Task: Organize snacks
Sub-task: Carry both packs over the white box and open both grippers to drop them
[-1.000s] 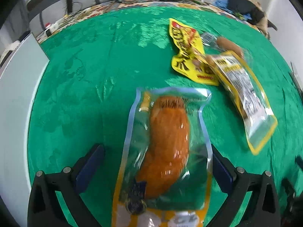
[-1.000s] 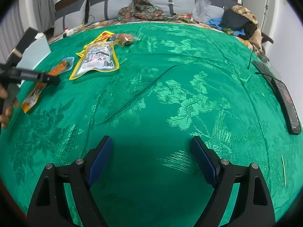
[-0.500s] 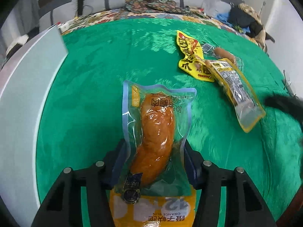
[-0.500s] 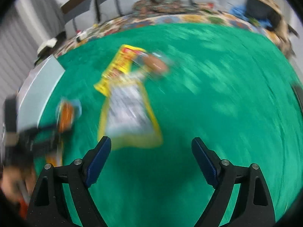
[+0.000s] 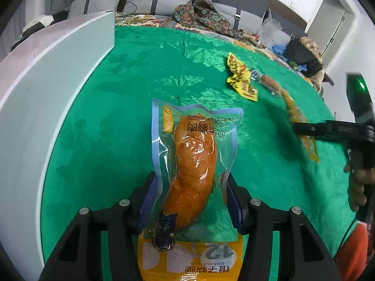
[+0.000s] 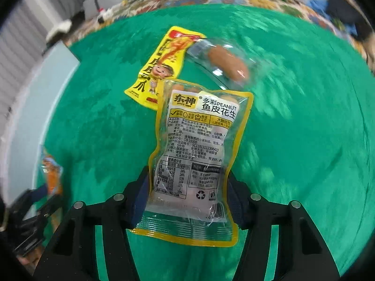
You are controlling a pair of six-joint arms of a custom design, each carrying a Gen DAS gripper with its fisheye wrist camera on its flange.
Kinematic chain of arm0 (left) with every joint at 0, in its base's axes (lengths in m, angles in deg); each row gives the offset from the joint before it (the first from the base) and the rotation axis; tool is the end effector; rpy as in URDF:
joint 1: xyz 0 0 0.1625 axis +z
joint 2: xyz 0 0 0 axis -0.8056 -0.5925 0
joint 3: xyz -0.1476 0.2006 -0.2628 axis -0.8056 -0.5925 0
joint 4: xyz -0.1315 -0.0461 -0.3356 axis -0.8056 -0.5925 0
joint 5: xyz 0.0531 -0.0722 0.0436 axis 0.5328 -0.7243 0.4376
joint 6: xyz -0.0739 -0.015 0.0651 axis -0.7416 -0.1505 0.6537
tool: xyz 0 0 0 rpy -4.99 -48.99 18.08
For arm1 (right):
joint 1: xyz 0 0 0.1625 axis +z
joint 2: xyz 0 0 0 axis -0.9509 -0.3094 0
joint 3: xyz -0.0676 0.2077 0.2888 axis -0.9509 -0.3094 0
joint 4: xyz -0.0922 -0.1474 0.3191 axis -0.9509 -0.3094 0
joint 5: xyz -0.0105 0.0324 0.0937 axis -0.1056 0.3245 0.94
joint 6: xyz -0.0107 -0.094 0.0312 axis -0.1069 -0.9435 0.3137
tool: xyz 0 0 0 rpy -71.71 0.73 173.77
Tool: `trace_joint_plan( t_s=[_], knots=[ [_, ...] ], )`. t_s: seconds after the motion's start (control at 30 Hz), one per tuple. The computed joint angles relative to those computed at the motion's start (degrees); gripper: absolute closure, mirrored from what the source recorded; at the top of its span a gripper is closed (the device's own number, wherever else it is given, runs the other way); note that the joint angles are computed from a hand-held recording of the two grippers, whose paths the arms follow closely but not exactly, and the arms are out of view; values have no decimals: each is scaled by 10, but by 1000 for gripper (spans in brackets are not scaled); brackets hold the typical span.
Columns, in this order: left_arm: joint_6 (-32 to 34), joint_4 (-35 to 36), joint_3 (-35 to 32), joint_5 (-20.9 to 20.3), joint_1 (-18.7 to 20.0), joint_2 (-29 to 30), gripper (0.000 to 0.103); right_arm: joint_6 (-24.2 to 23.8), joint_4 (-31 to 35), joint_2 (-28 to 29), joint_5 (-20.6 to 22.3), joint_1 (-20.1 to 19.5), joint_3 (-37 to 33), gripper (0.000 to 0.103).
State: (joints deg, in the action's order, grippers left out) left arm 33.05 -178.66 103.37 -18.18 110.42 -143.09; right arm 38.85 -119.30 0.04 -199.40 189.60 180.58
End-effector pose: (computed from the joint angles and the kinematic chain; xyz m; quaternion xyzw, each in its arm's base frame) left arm -0.0292 -0.3650 0.2236 0.2717 0.9317 -0.1601 0.1803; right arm 0.2607 -0.3562 0.0735 -0.0589 -0.9276 0.2403 0.2800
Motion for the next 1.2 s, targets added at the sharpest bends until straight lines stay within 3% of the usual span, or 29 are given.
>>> trace_joint_plan(
  t_s=[0.07,0.13,0.33,0.53,0.77,0.87,1.2],
  knots=[
    [-11,8,5,-12,-5,-20,49,10,-101,-34,42,7,67,42],
    [-26,22,9,-27,-10,-47,49,24,-158,-52,54,22,101,42],
    [-56,70,-1,-66,-20,-118,49,91,-168,-75,47,68,136,42],
    [-60,114,-43,-91,-16,-185,49,89,-150,-43,45,118,88,42],
    [-21,155,-152,-92,44,-205,49,30,-96,29,67,178,-60,42],
    [21,160,-207,-60,76,-202,49,-3,-71,75,85,199,-143,41],
    [122,119,-320,-13,230,-121,45,-117,82,321,183,222,-529,41]
  ],
)
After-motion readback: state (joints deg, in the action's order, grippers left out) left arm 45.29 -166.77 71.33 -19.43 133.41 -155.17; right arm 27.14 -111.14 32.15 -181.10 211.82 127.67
